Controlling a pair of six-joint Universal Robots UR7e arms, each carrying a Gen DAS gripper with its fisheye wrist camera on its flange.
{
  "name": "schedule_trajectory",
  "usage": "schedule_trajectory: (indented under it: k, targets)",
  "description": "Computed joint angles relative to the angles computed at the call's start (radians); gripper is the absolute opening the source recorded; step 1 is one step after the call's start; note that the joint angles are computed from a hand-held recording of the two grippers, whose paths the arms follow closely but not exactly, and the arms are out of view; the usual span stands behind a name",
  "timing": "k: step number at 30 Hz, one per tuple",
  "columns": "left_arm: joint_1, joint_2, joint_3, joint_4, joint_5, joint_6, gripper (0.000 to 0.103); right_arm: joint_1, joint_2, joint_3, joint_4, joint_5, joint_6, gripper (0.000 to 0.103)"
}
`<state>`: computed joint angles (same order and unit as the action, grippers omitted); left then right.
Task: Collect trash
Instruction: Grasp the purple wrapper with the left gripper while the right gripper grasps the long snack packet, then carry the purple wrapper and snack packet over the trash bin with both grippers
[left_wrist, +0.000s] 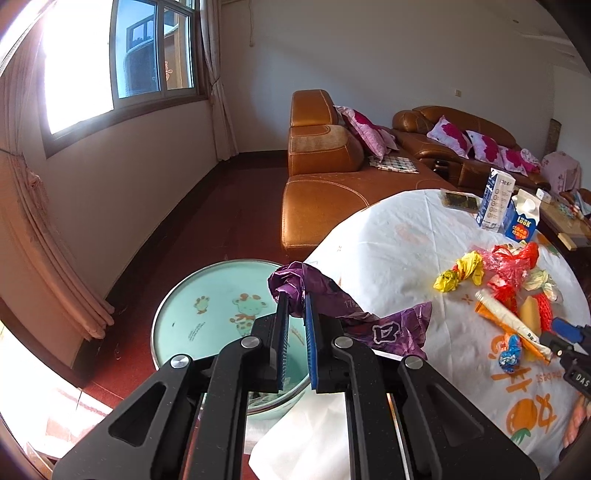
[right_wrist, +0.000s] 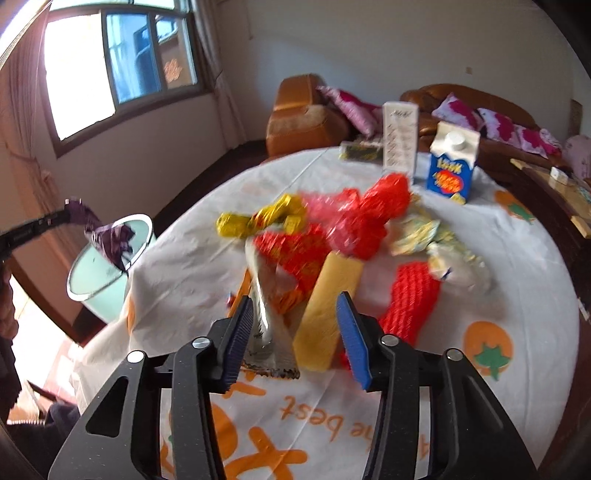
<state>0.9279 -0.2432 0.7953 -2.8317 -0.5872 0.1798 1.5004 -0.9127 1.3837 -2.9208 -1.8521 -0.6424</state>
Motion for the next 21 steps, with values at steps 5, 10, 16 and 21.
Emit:
schedule_trajectory:
  k: [5,10,16,21]
  targets:
    - [0.012,-0.013,0.026,0.04,0.01,-0.042,0.008,-0.007,0.006,-0.003,0.078,-0.027,-0.001,0.041]
    - [0.012,-0.02,0.038,0.024,0.008,-0.032,0.008,0.0,0.004,0.012,0.092,-0.023,-0.032,0.04]
    - [0.013,-0.025,0.041,0.039,0.001,-0.039,0.008,0.001,0.009,0.004,0.148,-0.019,-0.047,0.013]
    - [0.011,-0.027,0.041,0.035,-0.002,-0.033,0.008,0.001,0.001,0.015,0.139,-0.008,-0.056,0.006]
